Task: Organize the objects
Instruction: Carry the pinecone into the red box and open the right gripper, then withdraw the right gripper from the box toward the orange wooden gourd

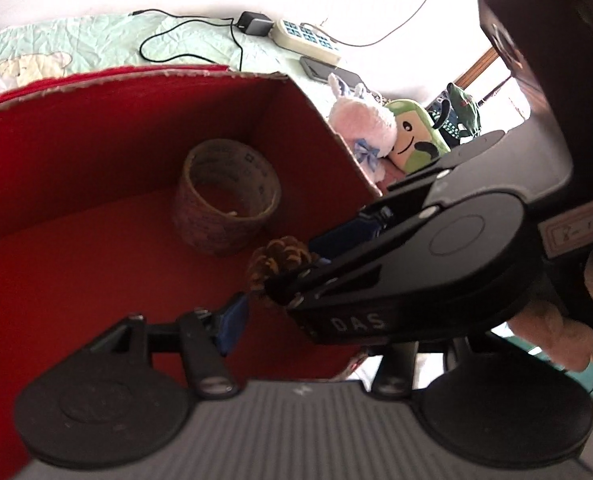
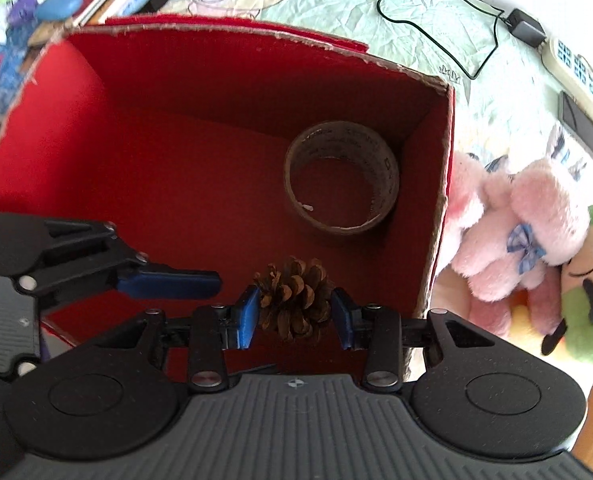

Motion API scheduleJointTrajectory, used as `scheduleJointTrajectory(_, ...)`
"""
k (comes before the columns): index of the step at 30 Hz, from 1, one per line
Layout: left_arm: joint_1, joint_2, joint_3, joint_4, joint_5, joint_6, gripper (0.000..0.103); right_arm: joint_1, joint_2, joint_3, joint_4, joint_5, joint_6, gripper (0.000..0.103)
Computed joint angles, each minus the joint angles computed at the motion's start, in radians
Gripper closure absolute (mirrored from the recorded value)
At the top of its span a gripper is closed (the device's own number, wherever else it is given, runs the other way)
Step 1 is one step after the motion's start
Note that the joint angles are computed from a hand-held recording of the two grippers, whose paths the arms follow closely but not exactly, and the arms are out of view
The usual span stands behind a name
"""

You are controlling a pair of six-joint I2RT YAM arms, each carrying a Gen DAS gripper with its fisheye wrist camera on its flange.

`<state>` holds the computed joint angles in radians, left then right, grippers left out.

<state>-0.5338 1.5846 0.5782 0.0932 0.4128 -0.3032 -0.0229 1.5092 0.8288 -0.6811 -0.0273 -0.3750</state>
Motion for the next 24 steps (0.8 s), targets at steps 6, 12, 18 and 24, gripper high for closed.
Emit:
scheduleJointTrajectory(6,0.031,0.005,-0.004,-0.019,0.021,0.022,0.048,0.010,0.026,0.024,-0.010,0.012,-0.011,0.056)
scheduleJointTrajectory(12,0.052,-0.045,-0.030,-0.048,-0.019,0.049,0.048,-0.044,0.043,0.052,-0.003,-0.068,0.011,0.057)
scheduleJointTrajectory(18,0.017,-0.123,-0.059,-0.087,-0.166,0.050,0.045,-0.067,0.050,0.040,0.069,-0.132,0.066,0.055)
scheduleJointTrajectory(24,-0.047,-0.124,-0.026,-0.155,-0.337,0.026,0.044,-0.049,0.050,0.027,0.102,-0.151,0.087,0.059)
